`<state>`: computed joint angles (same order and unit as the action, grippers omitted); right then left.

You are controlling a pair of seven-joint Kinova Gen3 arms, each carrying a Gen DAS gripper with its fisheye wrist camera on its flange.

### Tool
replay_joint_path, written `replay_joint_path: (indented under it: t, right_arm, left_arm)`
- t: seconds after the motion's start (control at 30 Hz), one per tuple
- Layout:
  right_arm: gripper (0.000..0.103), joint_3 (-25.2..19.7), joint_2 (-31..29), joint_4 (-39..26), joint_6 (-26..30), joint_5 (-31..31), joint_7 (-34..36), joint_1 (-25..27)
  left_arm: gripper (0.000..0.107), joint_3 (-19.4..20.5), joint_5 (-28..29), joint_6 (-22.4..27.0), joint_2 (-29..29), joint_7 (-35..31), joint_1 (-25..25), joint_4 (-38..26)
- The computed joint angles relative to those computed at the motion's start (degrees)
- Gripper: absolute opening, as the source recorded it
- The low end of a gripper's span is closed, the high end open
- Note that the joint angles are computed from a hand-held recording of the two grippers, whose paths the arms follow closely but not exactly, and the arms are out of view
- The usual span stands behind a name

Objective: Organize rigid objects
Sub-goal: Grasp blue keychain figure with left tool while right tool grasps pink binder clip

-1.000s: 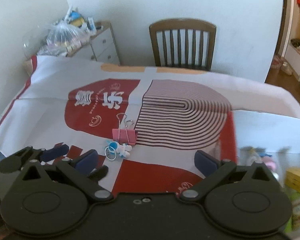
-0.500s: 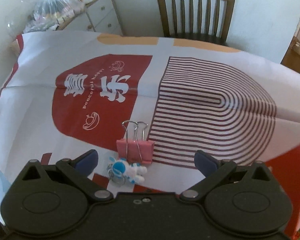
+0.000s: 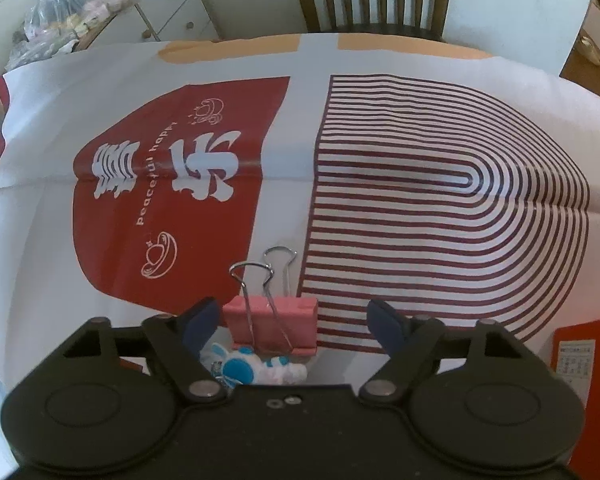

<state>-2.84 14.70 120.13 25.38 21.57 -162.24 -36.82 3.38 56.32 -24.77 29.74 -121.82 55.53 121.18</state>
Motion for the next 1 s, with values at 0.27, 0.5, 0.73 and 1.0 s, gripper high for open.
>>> replay_joint_path:
  t: [0.27, 0.5, 0.73, 1.0]
  right_arm:
    - [0.069, 0.0, 1.0, -1.4, 1.0, -0.3, 2.2, -0.4]
    - [0.052, 0.5, 0.8, -1.4, 2.2, 2.0, -0.3, -2.0]
    - [0.051, -0.3, -1.6, 0.3, 2.5, 4.0, -3.6, -2.3]
    - [0.051, -3.4, -6.0, 2.0, 5.4, 6.4, -7.6, -1.8]
  left_arm:
    - [0.058, 1.0, 1.0, -2.0, -0.1, -0.8, 0.1, 0.6]
    - [0.057, 1.5, 0.4, -1.8, -0.8, -0.7, -0.3, 1.3]
    - [0.057, 1.5, -2.1, -0.3, -1.9, 0.8, -1.4, 2.3]
    - [0.057, 0.2, -2.9, 2.6, -5.0, 2.1, -1.5, 3.5]
